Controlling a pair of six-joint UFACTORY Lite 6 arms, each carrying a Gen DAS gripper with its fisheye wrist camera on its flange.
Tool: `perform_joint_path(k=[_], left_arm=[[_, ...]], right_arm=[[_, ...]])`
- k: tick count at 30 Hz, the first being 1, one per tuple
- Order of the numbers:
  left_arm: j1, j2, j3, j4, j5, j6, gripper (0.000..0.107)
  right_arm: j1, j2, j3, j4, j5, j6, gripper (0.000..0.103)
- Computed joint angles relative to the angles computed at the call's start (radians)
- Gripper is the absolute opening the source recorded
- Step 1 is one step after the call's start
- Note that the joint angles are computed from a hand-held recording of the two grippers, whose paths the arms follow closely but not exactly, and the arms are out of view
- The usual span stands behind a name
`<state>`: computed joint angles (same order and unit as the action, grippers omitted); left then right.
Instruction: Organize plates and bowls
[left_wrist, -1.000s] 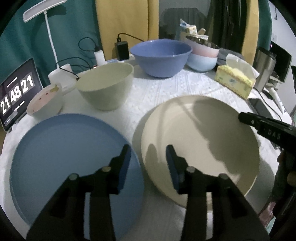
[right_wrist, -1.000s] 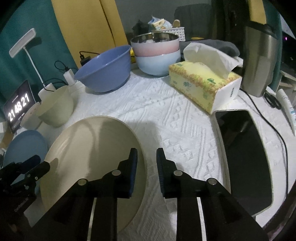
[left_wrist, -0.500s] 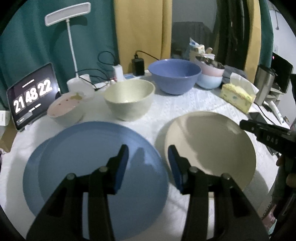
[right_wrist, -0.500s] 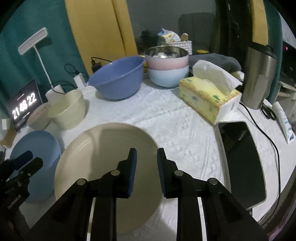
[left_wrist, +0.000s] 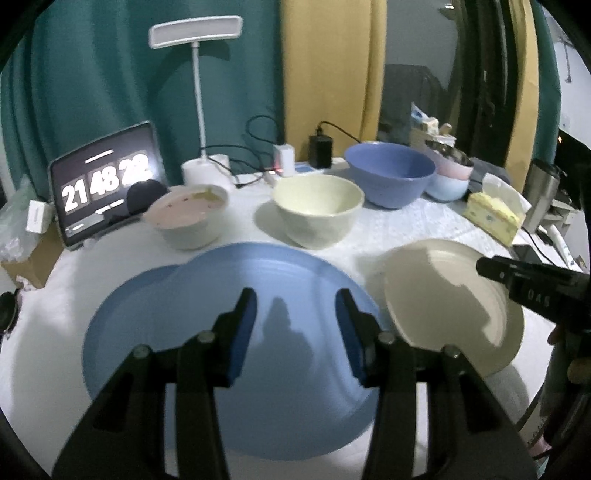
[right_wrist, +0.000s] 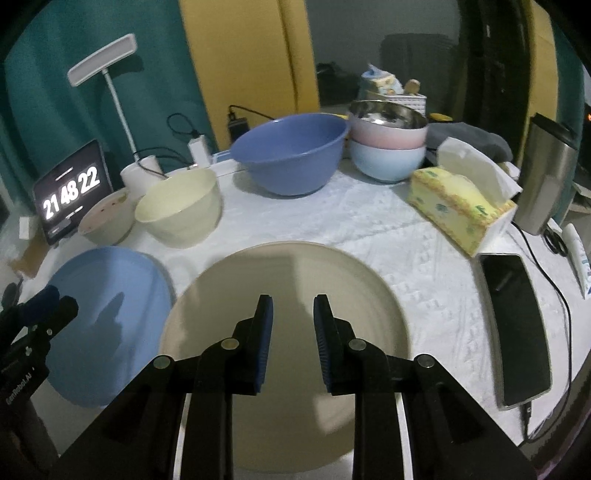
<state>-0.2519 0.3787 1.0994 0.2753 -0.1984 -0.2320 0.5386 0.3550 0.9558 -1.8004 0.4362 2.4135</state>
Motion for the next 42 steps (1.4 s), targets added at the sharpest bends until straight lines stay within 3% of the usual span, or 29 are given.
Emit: perform_joint_path(k=[18, 29, 42], left_arm=[[0.202, -0.016, -0.087, 0.085, -0.098, -0.062, 0.046], [0.254, 0.09, -0.012, 0.257, -0.08, -0.209, 0.046], [0.302, 0.172, 0.058, 0.342, -0.061, -0.275, 0.046]], right_arm=[[0.138, 0.184, 0.269, 0.326, 0.017, -0.319, 0.025], [0.159, 0.279, 0.407, 0.479, 0.03, -0.494, 0.025], [0.167, 0.399, 0.579, 0.632, 0.032, -0.685, 0.026]])
